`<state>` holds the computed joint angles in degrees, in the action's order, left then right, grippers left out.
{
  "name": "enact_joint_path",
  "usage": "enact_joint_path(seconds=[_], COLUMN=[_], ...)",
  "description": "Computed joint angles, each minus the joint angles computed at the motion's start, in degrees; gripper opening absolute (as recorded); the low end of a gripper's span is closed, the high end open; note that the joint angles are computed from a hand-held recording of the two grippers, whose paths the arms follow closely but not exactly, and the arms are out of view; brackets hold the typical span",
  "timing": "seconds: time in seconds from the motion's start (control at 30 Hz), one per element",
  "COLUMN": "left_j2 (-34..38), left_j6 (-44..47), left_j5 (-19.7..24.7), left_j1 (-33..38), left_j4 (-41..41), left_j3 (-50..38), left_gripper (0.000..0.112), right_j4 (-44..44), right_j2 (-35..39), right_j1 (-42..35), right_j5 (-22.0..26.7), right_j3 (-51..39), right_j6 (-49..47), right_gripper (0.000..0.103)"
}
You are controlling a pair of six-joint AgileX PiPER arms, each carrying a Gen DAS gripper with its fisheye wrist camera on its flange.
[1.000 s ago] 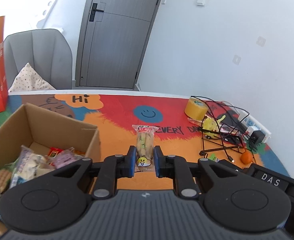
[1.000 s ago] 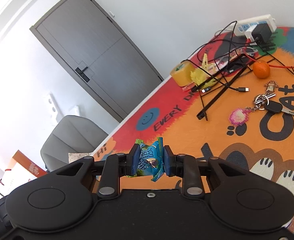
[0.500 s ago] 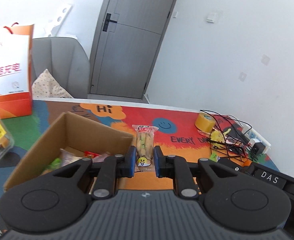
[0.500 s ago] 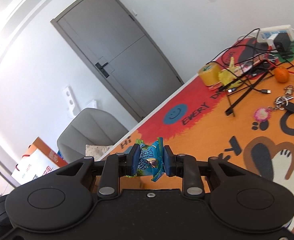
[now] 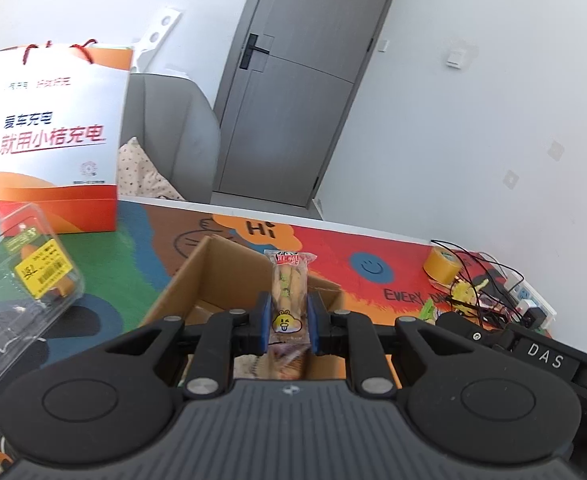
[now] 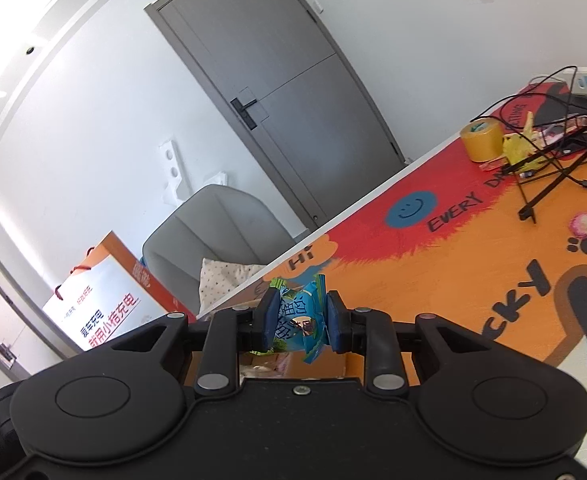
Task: Organize snacks
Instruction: 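Carry the yellow-labelled bread and blue packet over the box, then open both grippers to drop the two snacks into the box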
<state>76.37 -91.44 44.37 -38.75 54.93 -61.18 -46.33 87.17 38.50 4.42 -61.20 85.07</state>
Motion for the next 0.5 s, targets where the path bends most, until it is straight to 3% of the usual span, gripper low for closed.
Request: enact_joint_path(seconds=[0.37, 0.5], left_j2=[-6.72, -8.36], left_j6=[-0.32, -0.29], left_j5=[-3.18, -4.63], left_j1=[3.54, 4.59], left_j4=[-1.48, -2.44], left_j3=[6.98, 9.24], left_gripper=[0.017, 0.017], right_j4=[8.02, 13.13], right_j2=[2.64, 4.04], right_j1=[6.21, 7.66], right_j5=[5.07, 6.94], right_j3=[-5.11, -6.93], right_j6=[-10.60, -16.60], right_gripper=[0.027, 0.035])
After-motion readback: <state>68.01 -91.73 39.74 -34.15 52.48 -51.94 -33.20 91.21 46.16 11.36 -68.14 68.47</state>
